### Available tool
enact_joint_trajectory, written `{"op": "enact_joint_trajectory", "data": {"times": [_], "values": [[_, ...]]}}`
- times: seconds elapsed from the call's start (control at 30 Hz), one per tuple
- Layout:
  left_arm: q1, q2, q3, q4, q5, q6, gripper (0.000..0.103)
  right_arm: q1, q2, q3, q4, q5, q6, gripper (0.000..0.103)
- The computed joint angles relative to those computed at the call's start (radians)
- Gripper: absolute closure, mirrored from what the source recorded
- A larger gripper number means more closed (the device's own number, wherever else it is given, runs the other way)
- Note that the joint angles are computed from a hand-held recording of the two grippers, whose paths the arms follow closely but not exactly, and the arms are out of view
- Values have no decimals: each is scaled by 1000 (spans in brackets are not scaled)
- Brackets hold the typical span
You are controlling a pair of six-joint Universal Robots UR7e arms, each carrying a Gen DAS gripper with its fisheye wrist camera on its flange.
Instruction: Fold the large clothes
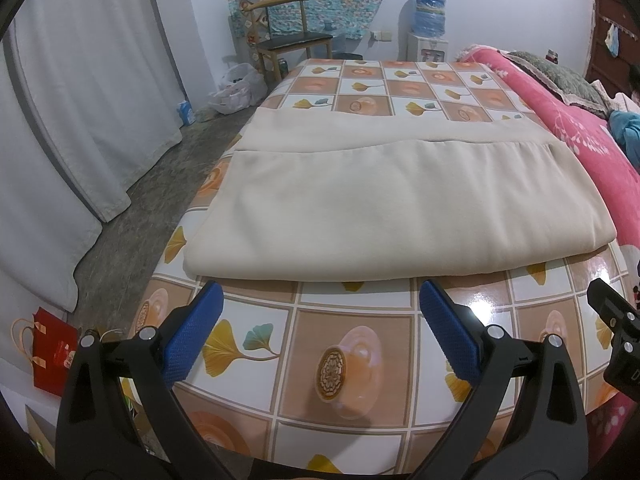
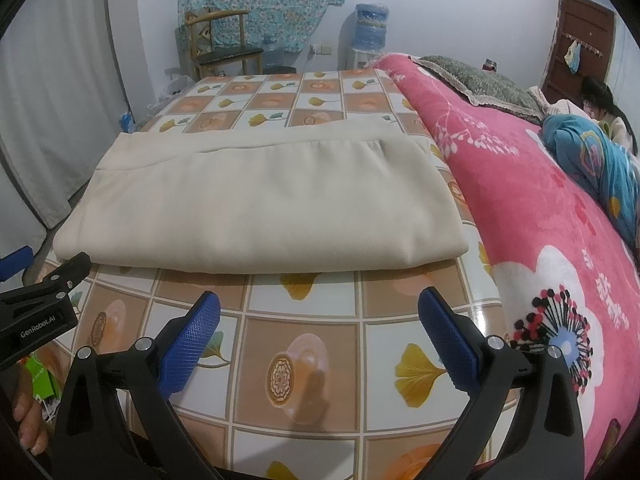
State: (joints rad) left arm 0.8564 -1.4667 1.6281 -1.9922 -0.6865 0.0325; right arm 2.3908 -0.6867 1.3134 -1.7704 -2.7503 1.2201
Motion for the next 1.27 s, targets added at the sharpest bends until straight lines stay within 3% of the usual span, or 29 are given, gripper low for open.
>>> {"op": "enact_joint_trajectory", "data": {"times": [1.27], "values": [[10, 4, -19, 2, 4, 2, 8, -2, 3, 8, -11, 6, -6, 7]]}}
